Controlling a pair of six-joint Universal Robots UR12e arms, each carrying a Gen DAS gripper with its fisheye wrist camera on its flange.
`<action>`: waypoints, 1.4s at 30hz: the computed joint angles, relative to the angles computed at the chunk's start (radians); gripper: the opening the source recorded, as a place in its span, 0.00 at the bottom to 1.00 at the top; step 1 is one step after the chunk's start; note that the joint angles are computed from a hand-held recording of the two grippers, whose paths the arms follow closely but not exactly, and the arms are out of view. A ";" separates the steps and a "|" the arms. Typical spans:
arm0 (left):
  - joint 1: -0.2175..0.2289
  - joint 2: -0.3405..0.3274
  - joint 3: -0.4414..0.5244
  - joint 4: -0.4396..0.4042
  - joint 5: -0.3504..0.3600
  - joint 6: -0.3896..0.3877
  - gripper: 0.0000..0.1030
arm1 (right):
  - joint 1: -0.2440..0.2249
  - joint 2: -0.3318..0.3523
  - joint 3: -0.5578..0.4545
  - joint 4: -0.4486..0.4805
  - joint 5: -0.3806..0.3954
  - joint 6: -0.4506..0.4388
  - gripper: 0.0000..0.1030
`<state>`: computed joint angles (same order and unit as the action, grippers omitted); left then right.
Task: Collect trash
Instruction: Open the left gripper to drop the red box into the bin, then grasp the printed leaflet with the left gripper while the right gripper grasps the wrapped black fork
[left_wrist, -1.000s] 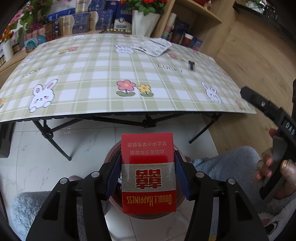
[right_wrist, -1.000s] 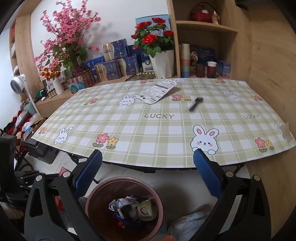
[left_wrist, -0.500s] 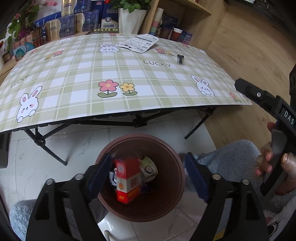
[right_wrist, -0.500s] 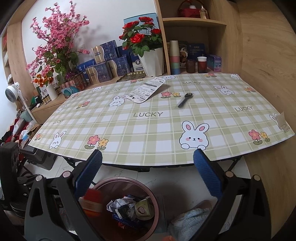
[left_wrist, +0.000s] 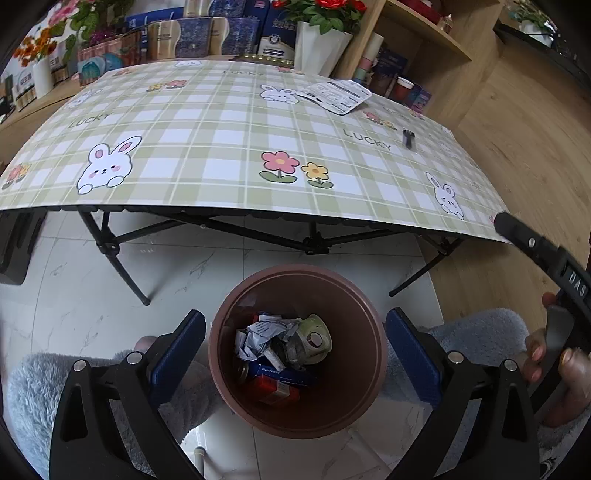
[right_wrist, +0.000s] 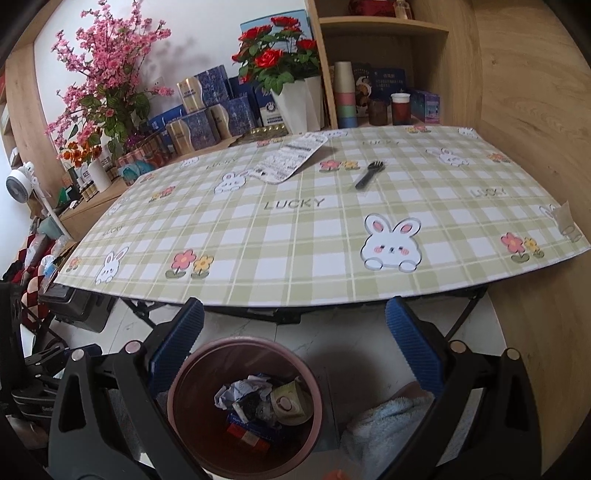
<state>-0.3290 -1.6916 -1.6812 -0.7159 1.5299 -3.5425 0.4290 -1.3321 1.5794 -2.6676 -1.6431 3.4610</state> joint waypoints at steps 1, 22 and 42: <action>0.000 0.002 -0.003 0.003 0.002 -0.005 0.93 | 0.001 0.001 -0.001 0.006 0.001 -0.002 0.94; 0.078 -0.090 0.138 0.072 -0.004 0.110 0.93 | -0.036 0.059 -0.087 0.062 -0.021 -0.042 0.94; 0.071 -0.730 1.090 -0.339 -0.204 0.513 0.93 | -0.140 0.232 -0.306 0.087 0.010 -0.008 0.94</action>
